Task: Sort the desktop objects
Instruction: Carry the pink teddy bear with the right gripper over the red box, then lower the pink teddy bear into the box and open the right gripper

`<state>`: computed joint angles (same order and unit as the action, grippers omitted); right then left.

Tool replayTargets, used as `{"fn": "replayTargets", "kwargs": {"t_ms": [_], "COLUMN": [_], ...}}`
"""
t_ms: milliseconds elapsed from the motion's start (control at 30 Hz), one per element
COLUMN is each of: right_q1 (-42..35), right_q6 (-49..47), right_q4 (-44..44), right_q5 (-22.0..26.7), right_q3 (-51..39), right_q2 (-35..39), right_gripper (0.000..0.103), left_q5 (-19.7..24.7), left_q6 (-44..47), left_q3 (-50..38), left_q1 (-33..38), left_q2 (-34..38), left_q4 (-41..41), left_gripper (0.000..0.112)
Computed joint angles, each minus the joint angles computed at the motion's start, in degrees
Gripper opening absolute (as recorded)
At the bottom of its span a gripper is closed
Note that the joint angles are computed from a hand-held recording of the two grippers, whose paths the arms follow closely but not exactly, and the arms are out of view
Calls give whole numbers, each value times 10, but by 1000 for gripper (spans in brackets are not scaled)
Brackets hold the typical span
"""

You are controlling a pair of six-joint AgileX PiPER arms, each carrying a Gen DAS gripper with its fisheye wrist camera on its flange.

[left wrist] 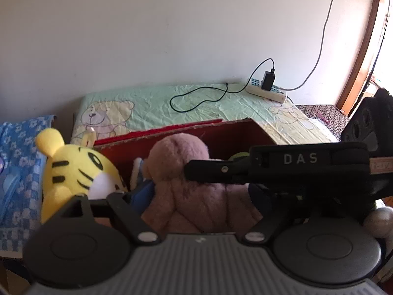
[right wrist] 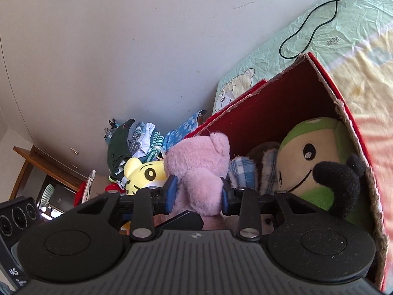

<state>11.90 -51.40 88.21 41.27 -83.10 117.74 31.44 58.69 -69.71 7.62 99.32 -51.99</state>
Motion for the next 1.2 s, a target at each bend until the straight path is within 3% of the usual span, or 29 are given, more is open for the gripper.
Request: {"fn": "replayTargets", "kwargs": {"t_ms": [167, 300, 467, 533, 733, 967, 1100, 1200], "right_q1": [-6, -6, -7, 5, 31, 48, 32, 30], "right_q6": [13, -8, 43, 77, 119, 182, 94, 66], "right_q4": [-26, -26, -140, -188, -240, -314, -214, -186], "right_q5": [3, -28, -38, -49, -77, -113, -98, -89], "right_q3": [-5, 23, 36, 29, 11, 6, 36, 42], "right_q2": [-5, -40, -79, -80, -66, -65, -86, -92], "right_gripper": [39, 38, 28, 22, 21, 21, 21, 22], "left_q5": [-3, -40, -46, -38, 26, 33, 48, 71], "left_q6": [-30, -4, 38, 51, 57, 36, 60, 86], "left_q3": [-21, 10, 36, 41, 39, 47, 62, 66], "left_q1": [-10, -20, -17, -11, 23, 18, 36, 55], "left_q2": [25, 10, -6, -11, -21, -26, -54, -67], "left_q4": [33, 48, 33, 22, -9, -4, -34, -72], "left_gripper": [91, 91, 91, 90, 86, 85, 85, 85]}}
